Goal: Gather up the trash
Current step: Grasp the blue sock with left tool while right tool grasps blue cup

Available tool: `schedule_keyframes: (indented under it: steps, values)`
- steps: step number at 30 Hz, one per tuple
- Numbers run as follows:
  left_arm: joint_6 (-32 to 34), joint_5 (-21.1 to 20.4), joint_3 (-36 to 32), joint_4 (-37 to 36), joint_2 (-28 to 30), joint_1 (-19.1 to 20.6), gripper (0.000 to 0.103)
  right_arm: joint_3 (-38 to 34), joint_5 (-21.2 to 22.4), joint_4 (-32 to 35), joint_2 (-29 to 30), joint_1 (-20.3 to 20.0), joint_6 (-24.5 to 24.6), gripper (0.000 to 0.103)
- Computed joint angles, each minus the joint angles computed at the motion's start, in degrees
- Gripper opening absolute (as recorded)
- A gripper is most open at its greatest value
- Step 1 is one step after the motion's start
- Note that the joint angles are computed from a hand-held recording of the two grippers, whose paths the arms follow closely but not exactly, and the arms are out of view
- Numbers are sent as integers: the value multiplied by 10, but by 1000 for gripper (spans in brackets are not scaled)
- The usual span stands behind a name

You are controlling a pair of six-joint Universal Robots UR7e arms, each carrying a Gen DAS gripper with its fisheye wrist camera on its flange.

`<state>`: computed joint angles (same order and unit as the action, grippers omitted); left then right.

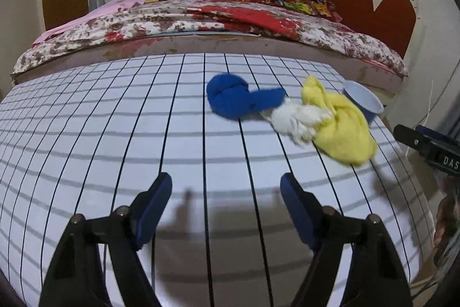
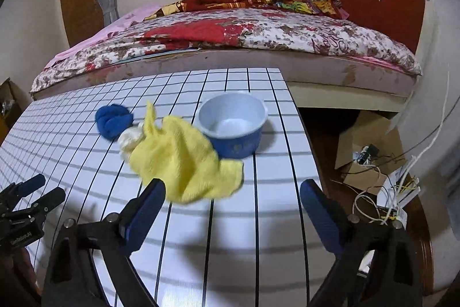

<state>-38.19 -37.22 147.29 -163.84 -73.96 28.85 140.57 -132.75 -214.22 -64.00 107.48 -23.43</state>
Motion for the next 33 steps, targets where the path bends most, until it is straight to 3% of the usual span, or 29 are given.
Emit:
schedule_keyframes:
  steps: [10,18,23,33]
  values:
    - [124,-9,-96,-92,94,81,72,-72,32,41,30,-39,-15,95]
    - [163,-22,-156,-87,133,121,68,-105,50,69,43,-57,-23,95]
    - [173,-35,-168,-84,141,133,64,-116,58,96,41,-67,-15,85]
    - [196,-53,-169,-115,143,141,47,-116,69,107,34,-74,-17,83]
